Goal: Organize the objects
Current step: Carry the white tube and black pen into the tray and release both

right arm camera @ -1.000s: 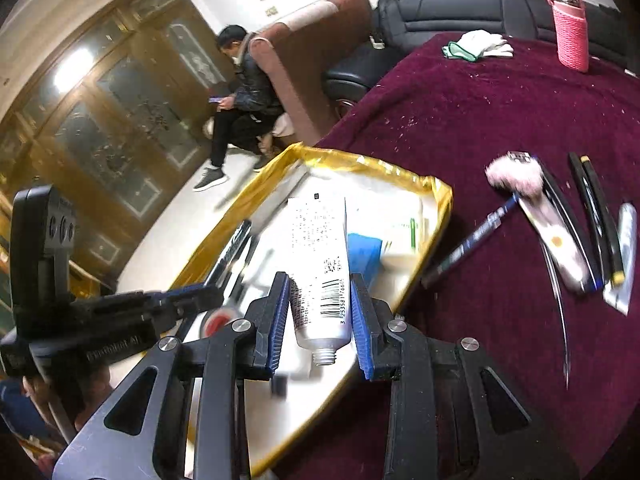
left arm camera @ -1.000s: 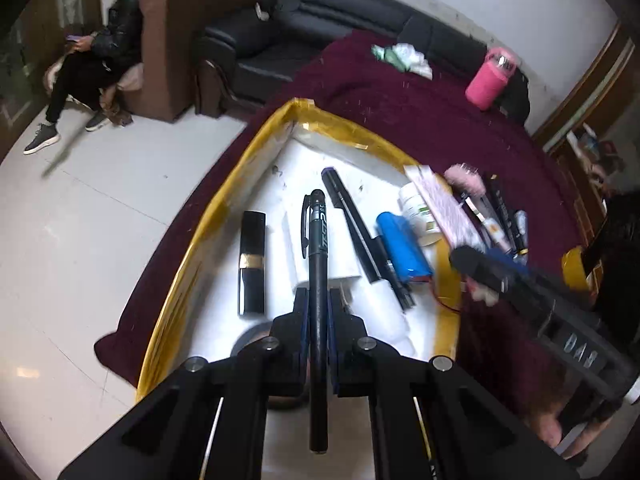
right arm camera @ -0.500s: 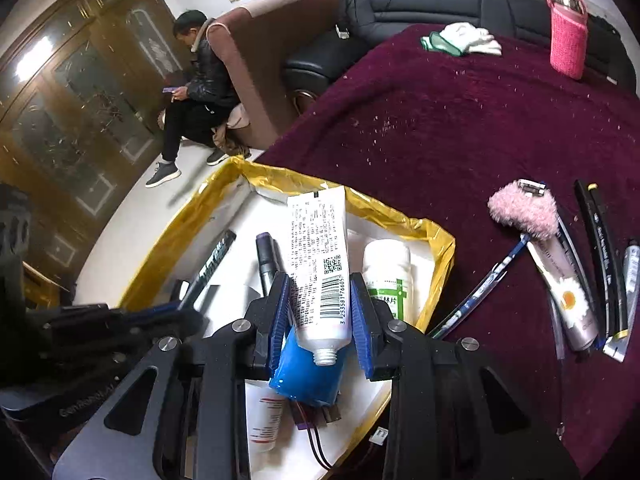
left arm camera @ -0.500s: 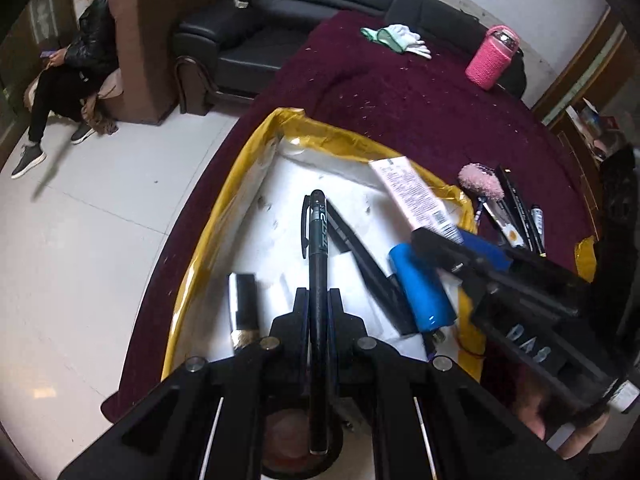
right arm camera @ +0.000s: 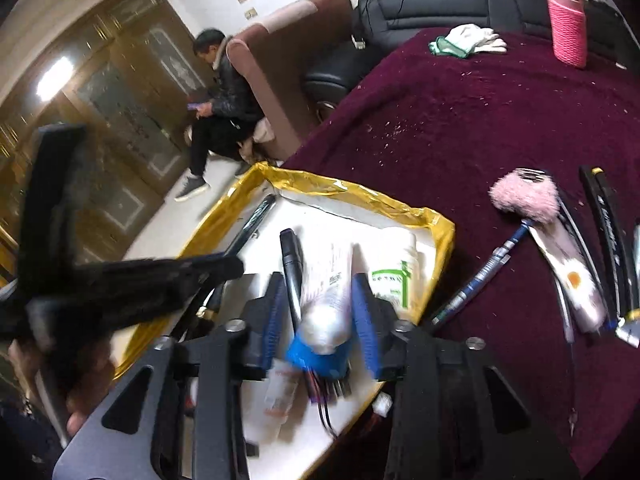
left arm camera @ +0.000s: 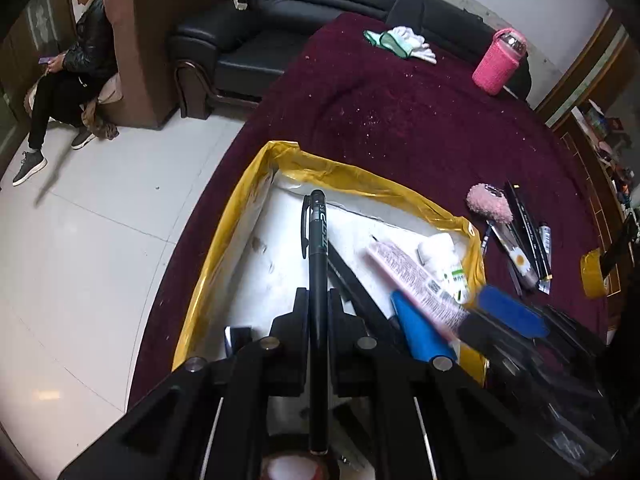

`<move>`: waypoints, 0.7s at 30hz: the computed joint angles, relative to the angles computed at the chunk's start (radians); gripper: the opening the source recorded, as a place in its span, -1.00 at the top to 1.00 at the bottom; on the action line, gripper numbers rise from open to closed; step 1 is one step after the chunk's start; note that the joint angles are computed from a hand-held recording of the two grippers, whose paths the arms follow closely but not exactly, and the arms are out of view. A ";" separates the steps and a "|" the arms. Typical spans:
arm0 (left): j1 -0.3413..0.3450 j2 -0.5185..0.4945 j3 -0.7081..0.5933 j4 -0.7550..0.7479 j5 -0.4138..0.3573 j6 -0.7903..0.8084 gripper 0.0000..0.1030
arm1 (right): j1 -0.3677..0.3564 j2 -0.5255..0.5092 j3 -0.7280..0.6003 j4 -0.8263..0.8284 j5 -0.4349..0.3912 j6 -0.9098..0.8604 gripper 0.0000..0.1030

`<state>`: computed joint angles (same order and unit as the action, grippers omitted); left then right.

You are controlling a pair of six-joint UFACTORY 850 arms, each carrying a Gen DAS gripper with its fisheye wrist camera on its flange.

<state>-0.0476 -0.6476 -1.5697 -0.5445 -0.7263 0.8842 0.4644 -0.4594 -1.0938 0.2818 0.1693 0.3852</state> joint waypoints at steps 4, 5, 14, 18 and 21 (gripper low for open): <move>-0.028 -0.022 -0.023 0.044 -0.008 -0.028 0.88 | 0.010 0.084 0.106 0.108 0.062 -0.072 0.07; -0.035 -0.023 -0.021 0.052 0.002 -0.035 0.88 | 0.009 0.112 0.141 0.056 0.080 -0.012 0.07; -0.060 -0.016 0.006 0.090 0.061 -0.081 0.86 | -0.009 0.273 0.359 0.081 0.175 0.000 -0.02; -0.056 0.035 0.066 0.050 0.093 -0.054 0.83 | -0.051 0.296 0.423 -0.015 0.187 0.129 -0.02; -0.047 0.104 0.150 -0.064 0.119 0.039 0.29 | -0.074 0.306 0.457 -0.044 0.191 0.142 -0.10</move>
